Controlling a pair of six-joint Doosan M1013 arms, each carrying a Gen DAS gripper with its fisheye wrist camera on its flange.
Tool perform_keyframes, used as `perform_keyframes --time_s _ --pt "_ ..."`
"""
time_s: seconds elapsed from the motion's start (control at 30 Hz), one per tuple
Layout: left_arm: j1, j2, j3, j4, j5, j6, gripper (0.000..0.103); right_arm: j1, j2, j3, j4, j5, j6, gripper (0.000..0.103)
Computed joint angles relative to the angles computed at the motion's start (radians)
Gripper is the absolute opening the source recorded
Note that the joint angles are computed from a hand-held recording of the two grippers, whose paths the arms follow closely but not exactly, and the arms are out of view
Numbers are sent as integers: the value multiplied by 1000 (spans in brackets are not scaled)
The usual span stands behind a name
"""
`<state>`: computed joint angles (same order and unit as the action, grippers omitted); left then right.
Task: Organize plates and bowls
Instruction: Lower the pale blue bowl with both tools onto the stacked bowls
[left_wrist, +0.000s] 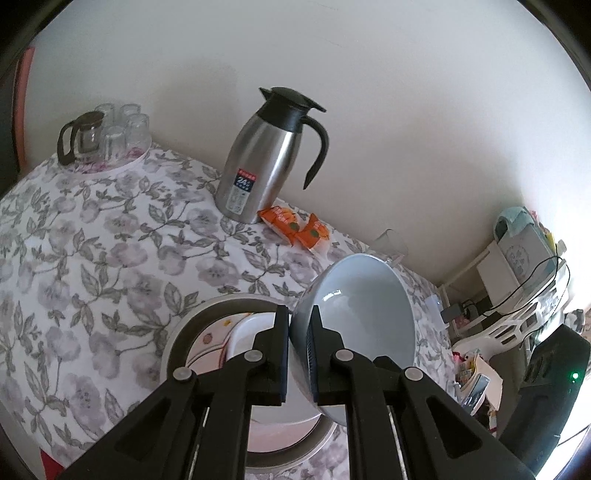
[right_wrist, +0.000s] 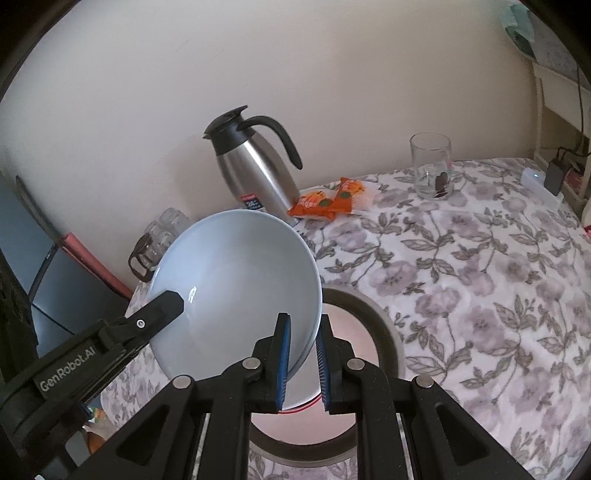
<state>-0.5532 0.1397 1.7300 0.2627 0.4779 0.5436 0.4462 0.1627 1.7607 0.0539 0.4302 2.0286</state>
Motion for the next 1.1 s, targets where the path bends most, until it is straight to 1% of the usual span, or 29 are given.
perform_keyframes --time_s 0.1,0.23,0.4,0.53,0.87,1.1 --pt "12 -8 17 -46 -11 26 9 6 4 -1 17 5 -16 15" --pt "30 -13 37 -127 -26 73 10 20 14 -5 -15 26 9 15" --pt "39 -10 49 -176 -18 98 10 30 30 -13 -34 63 21 15" --pt "59 -2 58 -293 -22 178 10 30 39 -18 -33 77 19 15" --pt "63 15 50 -346 -3 234 10 25 56 -28 -39 106 36 15" --pt "60 37 31 -366 28 279 10 19 61 -29 -56 117 67 15"
